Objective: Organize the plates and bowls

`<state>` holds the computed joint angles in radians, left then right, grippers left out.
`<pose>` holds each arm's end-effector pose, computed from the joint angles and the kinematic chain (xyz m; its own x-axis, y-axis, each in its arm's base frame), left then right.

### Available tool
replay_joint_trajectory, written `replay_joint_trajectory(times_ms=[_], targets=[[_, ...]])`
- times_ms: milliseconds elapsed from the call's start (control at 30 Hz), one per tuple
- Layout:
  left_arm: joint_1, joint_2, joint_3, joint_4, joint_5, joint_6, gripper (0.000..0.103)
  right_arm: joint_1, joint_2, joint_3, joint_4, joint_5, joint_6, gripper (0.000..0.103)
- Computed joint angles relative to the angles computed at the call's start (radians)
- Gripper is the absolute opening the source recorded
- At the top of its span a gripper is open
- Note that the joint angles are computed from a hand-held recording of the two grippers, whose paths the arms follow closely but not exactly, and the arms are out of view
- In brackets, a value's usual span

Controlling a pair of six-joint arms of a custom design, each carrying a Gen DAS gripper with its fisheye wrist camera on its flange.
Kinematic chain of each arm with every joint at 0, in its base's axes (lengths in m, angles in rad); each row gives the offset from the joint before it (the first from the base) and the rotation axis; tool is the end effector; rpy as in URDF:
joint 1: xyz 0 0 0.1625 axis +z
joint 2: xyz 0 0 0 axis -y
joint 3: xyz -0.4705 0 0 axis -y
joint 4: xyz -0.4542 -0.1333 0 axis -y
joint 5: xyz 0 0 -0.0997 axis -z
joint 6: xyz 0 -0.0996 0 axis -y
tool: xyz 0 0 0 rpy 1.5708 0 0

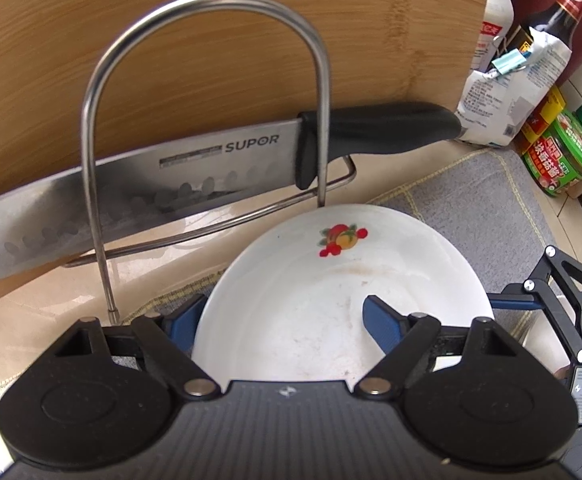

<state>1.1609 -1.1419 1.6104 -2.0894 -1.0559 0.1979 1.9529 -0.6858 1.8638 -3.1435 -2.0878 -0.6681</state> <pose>-0.1136 -0.7191 0.3037 -0.7140 0.4980 -0.4921 0.5491 0.8344 0.0476 0.3253 -0.5841 -0.0007 -0.4756 -0.6466 0.5964 -0.8138 0.5808 -0.0192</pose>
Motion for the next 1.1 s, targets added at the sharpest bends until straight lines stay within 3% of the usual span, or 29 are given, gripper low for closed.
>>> replay_joint_trajectory(times_ms=[700, 1100], targets=[[-0.025, -0.044, 0.032, -0.032, 0.005, 0.019, 0.083, 0.021, -0.023, 0.021, -0.025, -0.003, -0.016, 0.103], [-0.077, -0.117, 0.104, -0.052, 0.008, 0.032, 0.083, 0.06, -0.07, 0.09, -0.08, -0.045, -0.009, 0.103]])
